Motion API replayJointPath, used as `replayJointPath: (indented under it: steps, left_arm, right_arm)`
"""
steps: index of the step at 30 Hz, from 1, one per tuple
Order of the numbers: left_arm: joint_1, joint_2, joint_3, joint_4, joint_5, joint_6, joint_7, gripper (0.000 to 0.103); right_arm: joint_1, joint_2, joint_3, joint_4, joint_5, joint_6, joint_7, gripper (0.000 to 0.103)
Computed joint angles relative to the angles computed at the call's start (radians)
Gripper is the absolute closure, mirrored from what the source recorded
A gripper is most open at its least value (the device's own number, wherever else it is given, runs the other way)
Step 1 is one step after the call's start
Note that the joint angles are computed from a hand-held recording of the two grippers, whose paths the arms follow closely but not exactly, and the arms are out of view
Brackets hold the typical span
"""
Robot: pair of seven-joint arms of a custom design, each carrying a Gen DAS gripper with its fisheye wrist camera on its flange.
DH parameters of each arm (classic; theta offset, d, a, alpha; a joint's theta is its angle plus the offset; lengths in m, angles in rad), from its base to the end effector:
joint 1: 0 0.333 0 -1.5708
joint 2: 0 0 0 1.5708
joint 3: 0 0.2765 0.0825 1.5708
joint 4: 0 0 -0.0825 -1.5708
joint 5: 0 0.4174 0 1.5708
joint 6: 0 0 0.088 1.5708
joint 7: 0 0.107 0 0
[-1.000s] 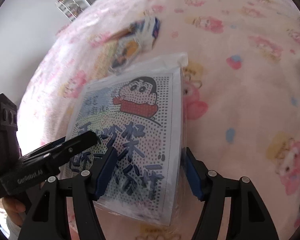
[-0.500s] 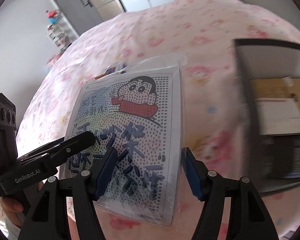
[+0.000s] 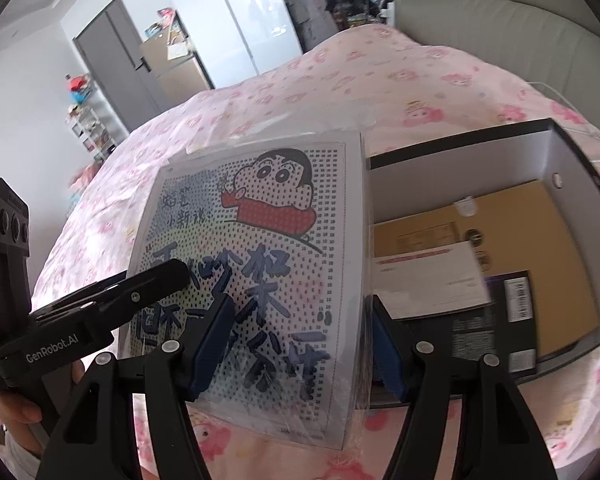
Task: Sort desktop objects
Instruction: 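Carry the held bead-art kit with the right gripper over the open box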
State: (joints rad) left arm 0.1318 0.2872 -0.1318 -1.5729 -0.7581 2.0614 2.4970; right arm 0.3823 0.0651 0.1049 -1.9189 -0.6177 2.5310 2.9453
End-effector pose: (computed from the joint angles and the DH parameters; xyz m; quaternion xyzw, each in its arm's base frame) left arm 0.6926 -0.0278 0.4643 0.4276 -0.8243 0.3702 0.0258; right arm 0.5681 0.3069 0.4643 -0.4883 0.8007 -0.1921 0.2890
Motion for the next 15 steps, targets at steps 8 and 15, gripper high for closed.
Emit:
replayJointPath:
  steps: [8, 15]
  left_arm:
    - [-0.058, -0.005, -0.031, -0.012, 0.015, 0.013, -0.009, 0.037]
    - [-0.103, 0.005, -0.047, -0.013, 0.024, 0.038, -0.027, 0.037]
  right_arm:
    - [-0.041, -0.135, -0.009, -0.149, 0.005, -0.006, 0.039, 0.039]
    - [-0.086, -0.210, -0.016, -0.235, 0.036, 0.008, 0.013, 0.039]
